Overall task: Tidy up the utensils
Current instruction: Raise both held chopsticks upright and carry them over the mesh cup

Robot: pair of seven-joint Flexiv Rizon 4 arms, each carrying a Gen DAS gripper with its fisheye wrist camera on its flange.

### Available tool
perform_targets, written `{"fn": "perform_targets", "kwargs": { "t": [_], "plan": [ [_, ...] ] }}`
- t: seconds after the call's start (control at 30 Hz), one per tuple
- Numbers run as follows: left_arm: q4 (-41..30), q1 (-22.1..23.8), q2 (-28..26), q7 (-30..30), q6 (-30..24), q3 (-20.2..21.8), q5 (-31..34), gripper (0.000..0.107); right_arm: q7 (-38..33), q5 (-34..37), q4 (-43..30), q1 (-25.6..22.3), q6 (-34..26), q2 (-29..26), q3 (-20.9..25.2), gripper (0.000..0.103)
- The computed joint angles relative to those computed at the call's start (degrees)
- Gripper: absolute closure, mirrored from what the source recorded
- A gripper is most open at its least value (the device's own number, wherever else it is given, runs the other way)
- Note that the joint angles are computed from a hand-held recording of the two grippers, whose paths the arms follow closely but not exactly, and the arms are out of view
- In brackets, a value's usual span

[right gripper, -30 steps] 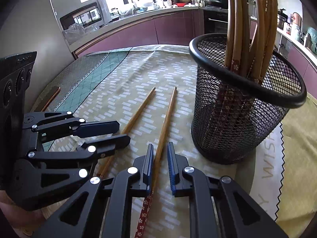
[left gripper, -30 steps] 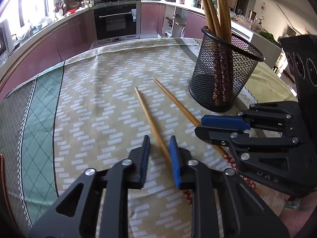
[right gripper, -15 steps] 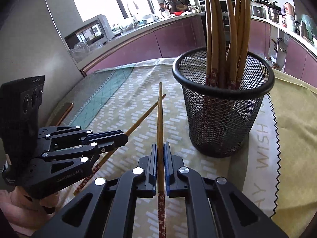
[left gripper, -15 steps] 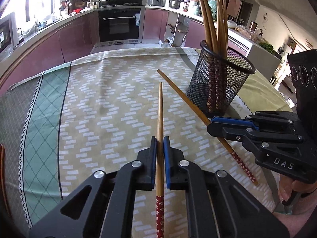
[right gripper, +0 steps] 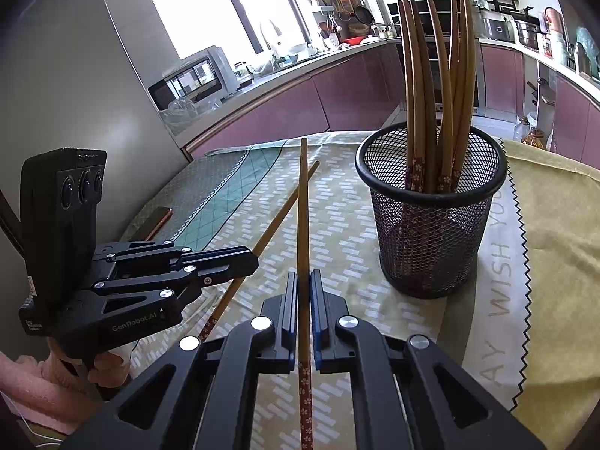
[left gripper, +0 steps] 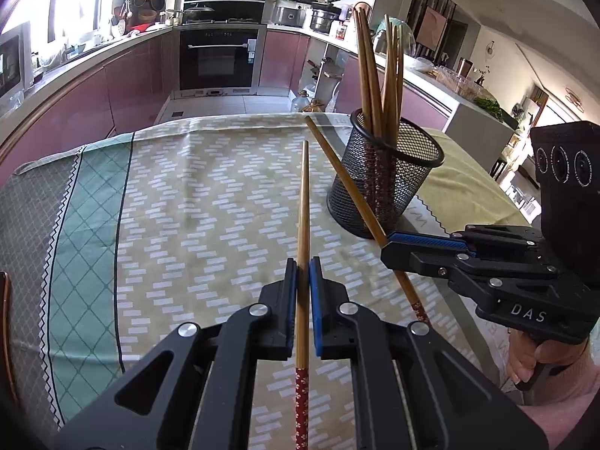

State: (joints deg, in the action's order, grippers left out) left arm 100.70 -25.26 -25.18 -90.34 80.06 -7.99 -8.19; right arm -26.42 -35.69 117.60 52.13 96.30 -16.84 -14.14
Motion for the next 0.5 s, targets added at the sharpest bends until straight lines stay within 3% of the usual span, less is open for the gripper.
{"fn": "perform_targets", "kwargs": {
  "t": [0.17, 0.33, 0.5],
  "plan": [
    [0.9, 1.5, 0.4, 1.7, 0.7, -2.0, -1.7, 0.099, 0.7, -0.3, 1.6, 5.2, 2.1, 0.8, -6.3, 0.097],
    [1.4, 1.7, 0.8, 2.6, 1.6, -2.7, -2.7, 0.099, -0.8, 2.1, 4.3, 14.3, 4.0, 2.2, -15.8, 0.097],
    [1.5, 1.6, 1.0, 3.2, 2.2, -2.9, -3.3, 0.099, -3.5, 5.5, 5.1, 19.0, 4.4, 2.7, -20.0, 0.097]
  ]
}}
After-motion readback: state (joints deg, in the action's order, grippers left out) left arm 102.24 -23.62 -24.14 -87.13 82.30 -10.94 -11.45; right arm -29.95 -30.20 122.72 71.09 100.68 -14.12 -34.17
